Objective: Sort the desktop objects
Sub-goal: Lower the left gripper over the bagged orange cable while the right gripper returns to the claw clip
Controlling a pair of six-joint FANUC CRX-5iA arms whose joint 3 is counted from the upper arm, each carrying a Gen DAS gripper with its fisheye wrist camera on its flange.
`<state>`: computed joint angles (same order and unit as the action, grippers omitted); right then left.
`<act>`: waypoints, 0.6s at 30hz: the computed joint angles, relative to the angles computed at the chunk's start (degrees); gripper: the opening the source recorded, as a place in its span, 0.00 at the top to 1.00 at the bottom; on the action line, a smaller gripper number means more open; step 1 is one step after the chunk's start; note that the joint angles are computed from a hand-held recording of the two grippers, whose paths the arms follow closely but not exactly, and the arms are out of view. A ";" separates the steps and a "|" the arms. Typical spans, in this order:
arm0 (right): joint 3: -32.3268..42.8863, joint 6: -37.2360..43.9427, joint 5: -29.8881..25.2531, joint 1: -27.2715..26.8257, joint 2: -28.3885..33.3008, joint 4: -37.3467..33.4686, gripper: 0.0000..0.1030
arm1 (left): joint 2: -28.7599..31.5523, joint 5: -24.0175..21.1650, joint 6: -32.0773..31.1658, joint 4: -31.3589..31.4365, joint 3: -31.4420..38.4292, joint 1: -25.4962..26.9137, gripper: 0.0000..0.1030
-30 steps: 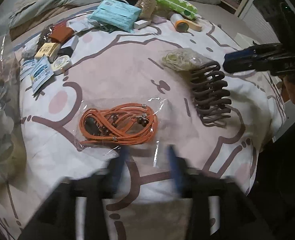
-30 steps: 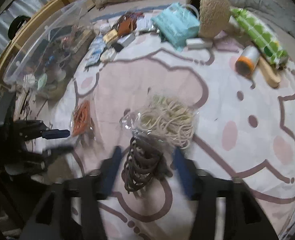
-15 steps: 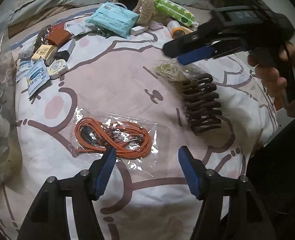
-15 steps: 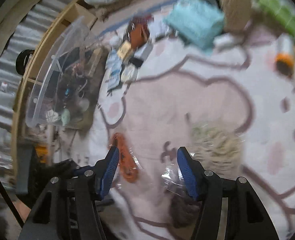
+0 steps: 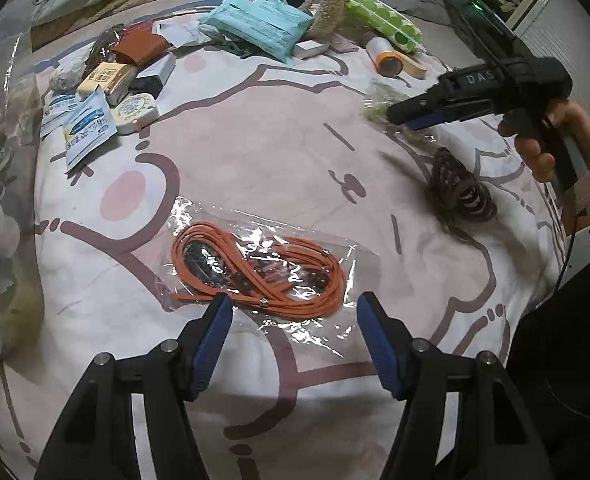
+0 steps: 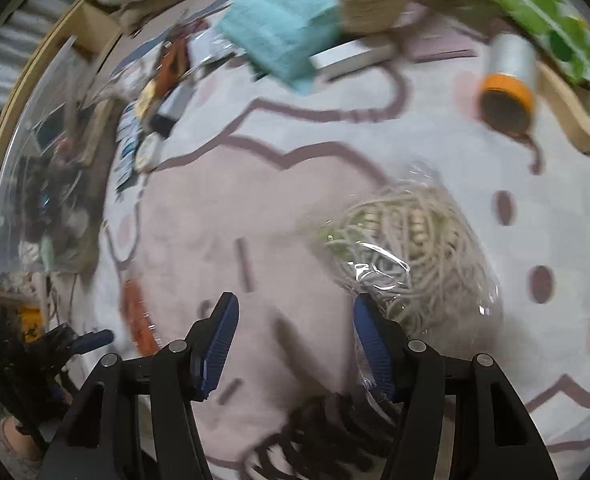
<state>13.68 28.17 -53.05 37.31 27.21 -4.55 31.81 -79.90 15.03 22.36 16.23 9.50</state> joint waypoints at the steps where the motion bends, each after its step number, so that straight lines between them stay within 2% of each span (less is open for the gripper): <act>1: -1.27 -1.04 -0.16 0.06 -0.71 1.39 0.41 | 0.01 0.18 0.11 -0.01 -0.05 -0.01 0.37; 6: -6.53 -6.93 -2.22 0.58 -3.63 8.14 0.41 | -0.33 1.93 1.43 -0.73 -0.65 -0.30 0.37; 10: -13.40 -11.36 3.02 0.67 -9.29 10.35 0.41 | 0.18 2.15 3.63 -1.69 0.13 -0.45 0.35; 12: -15.65 -14.20 4.02 1.44 -11.33 13.04 0.41 | 0.71 2.10 5.64 -2.37 0.83 -0.49 0.30; 14: -16.15 -15.98 3.12 2.38 -12.11 15.16 0.41 | 1.76 0.96 8.75 -3.35 2.29 -0.62 0.29; 18: -15.76 -13.39 1.45 3.94 -12.87 15.98 0.41 | 2.45 0.75 13.77 -6.18 3.54 -1.43 0.23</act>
<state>-2.08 14.78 -51.60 41.25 14.34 11.43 34.27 -79.16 28.80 16.17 19.77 8.07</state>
